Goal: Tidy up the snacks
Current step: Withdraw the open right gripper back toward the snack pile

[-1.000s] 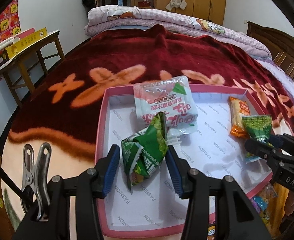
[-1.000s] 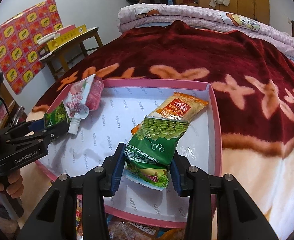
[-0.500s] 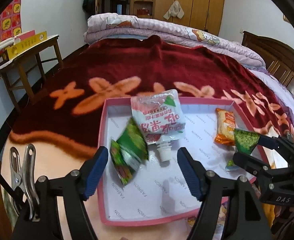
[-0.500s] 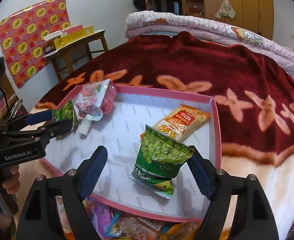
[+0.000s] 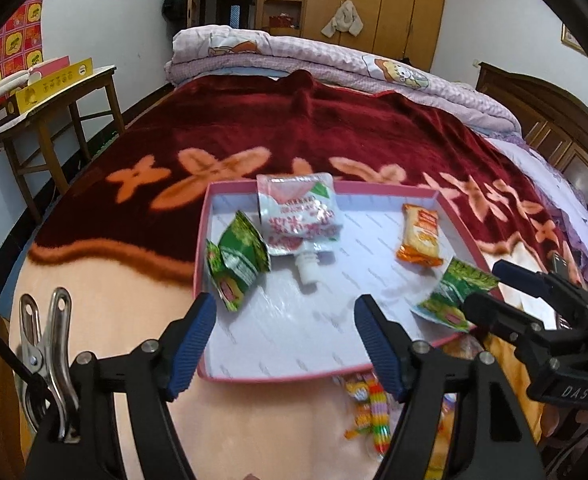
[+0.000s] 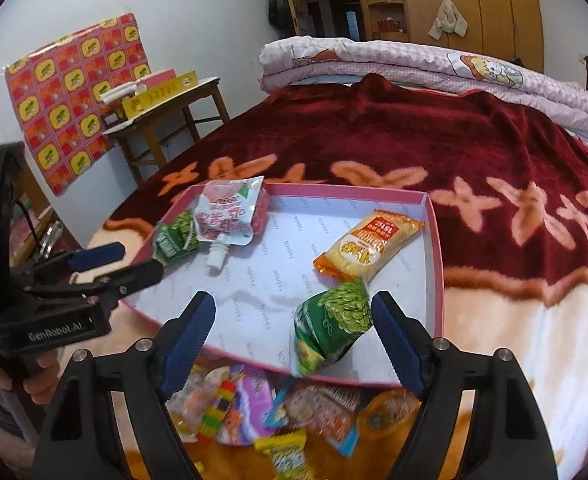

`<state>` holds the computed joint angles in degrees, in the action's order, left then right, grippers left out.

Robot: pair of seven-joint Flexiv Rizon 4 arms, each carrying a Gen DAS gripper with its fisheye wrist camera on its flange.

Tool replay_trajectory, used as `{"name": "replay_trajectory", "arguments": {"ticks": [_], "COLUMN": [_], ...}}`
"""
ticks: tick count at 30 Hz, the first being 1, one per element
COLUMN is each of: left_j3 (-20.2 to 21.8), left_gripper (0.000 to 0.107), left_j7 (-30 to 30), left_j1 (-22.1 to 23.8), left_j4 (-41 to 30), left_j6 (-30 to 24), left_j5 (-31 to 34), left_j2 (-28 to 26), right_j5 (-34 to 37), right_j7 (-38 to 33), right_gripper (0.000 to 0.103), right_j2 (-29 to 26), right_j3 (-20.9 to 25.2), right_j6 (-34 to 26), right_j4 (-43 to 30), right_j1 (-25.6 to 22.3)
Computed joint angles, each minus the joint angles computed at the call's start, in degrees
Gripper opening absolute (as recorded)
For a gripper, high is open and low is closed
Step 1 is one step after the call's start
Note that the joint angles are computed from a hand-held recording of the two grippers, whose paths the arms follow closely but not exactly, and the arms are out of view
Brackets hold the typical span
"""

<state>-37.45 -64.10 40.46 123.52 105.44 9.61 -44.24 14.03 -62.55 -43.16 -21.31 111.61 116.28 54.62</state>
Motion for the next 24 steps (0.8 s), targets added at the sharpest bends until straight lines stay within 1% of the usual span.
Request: {"name": "replay_trajectory", "arguments": {"ticks": [3,8,10,13,17,24], "left_j3": [-0.3,-4.7,-5.6,-6.1,-6.3,-5.5], "left_gripper": [0.075,0.075,0.075,0.075,0.075,0.075], "left_j7": [-0.5,-0.2,0.0,0.1,0.0,0.4], "left_j1": [0.5,4.9,5.7,6.2,6.2,5.0], "left_j4": [1.4,4.2,5.3,6.6,7.8,8.6], "left_j6": [-0.3,-2.2,-2.0,-1.2,-0.7,-0.7], "left_j5": [0.0,0.3,0.4,0.9,1.8,2.4], "left_j2": [0.9,0.7,0.9,1.2,1.6,1.7], "right_j5": [0.1,0.7,1.5,2.7,3.8,3.7], "right_j7": [0.1,-0.2,-0.2,-0.3,0.0,0.0], "right_gripper": [0.082,0.082,0.082,0.082,0.082,0.082], "right_j2": [1.2,2.8,3.3,3.8,4.4,4.7], "right_j3": [1.9,3.8,4.1,3.8,2.4,2.7], "right_j6": [0.8,1.5,2.1,2.1,1.0,1.7], "right_j4": [1.3,3.6,4.6,5.6,7.1,9.2], "right_j1": [-1.0,-1.3,-0.9,0.0,1.9,2.5]}}
